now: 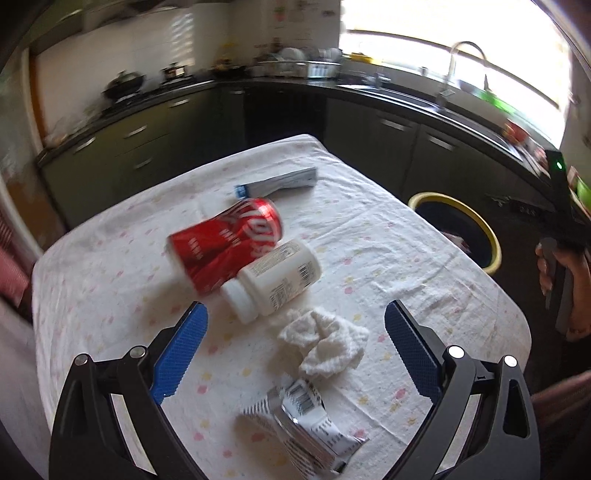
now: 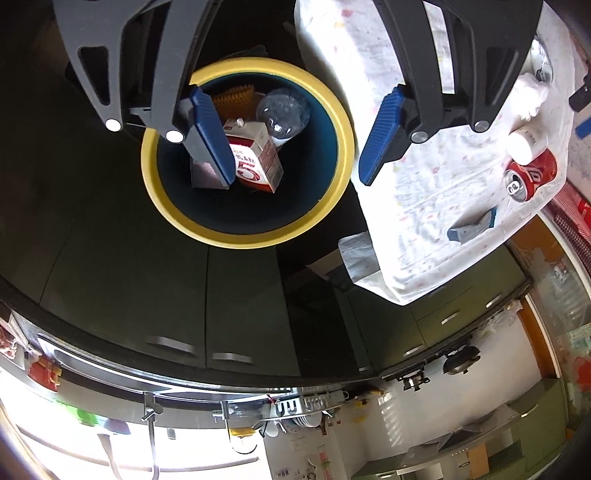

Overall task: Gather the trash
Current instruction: 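Grasp the white plastic bottle with the left tool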

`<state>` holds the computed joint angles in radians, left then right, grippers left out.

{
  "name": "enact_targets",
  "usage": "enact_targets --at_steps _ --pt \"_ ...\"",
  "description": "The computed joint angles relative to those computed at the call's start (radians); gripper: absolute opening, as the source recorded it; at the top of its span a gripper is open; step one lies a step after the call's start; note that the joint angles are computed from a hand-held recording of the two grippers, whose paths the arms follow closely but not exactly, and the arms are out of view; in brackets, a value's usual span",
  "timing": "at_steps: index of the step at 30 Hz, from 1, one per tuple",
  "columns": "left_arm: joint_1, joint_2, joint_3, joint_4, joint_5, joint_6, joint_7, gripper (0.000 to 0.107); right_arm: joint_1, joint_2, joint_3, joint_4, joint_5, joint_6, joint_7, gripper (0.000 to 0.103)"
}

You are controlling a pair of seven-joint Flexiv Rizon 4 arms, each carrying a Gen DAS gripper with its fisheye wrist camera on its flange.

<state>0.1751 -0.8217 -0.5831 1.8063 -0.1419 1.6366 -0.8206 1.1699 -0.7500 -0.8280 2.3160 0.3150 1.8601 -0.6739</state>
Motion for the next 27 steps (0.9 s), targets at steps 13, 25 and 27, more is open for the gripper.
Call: enact_targets --at_steps 13,25,27 --pt "-0.14 -0.085 0.125 -0.334 -0.054 -0.436 0.283 0.058 -0.031 0.004 0.041 -0.011 -0.016 -0.01 0.008 0.067" --pt "-0.295 -0.125 0.325 -0.479 -0.106 -0.55 0.387 0.058 -0.097 0.002 0.089 -0.048 -0.053 -0.031 0.022 0.067" --pt "-0.313 -0.136 0.349 -0.501 -0.11 -0.562 0.392 0.058 -0.114 0.001 0.102 -0.06 -0.066 -0.039 0.022 0.067"
